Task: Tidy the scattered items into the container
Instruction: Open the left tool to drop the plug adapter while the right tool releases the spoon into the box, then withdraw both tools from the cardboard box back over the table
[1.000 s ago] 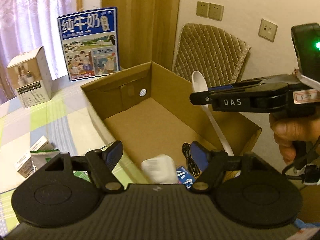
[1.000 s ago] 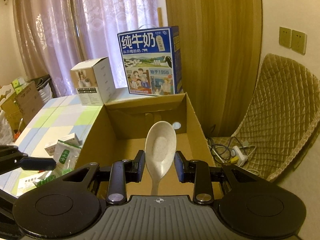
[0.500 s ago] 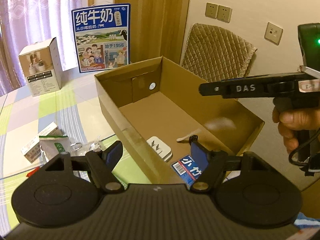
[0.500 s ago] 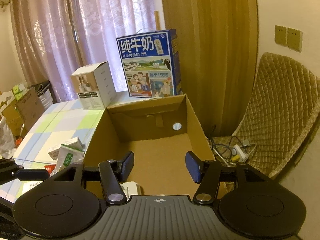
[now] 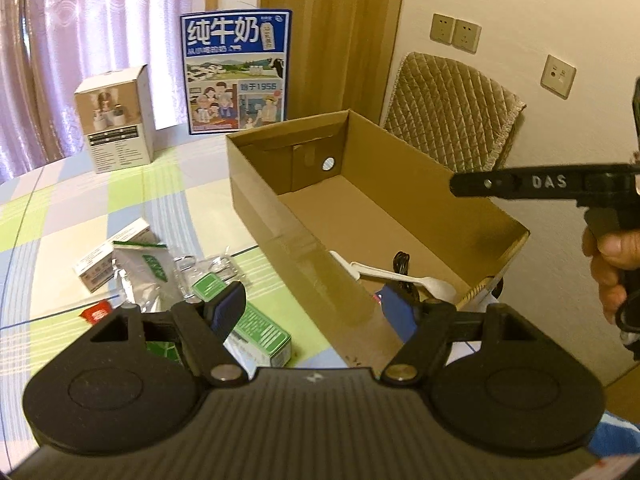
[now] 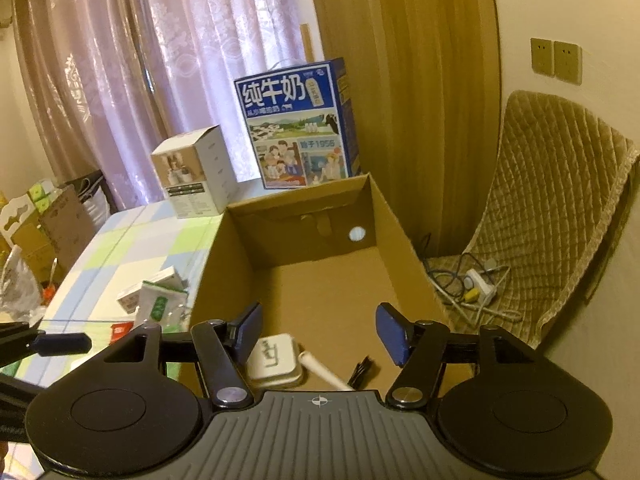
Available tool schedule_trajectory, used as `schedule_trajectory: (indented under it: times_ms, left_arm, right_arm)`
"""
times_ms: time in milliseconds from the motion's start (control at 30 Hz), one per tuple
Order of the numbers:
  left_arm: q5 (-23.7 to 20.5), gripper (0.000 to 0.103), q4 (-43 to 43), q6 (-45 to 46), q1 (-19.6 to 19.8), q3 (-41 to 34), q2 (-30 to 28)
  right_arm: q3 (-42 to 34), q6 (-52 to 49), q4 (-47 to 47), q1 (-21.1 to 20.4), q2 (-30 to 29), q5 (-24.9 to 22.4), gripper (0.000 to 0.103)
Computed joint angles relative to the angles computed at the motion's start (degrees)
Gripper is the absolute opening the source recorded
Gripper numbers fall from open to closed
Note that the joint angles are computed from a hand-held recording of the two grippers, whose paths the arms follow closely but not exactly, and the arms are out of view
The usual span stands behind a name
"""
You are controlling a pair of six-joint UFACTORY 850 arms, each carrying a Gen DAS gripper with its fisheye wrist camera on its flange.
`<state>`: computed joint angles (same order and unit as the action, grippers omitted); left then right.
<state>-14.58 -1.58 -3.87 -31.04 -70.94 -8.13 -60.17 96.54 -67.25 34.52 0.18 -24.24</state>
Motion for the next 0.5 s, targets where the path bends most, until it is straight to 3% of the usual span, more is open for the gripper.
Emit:
schedule_trajectory:
  times_ms: [500]
  left_arm:
    - [-1.8,0.071,15.5,-18.7,0.8,8.9,9.6]
  right_arm:
    - [0.6,-1.2,4.3,8.3,1.5,-3.0,0.066]
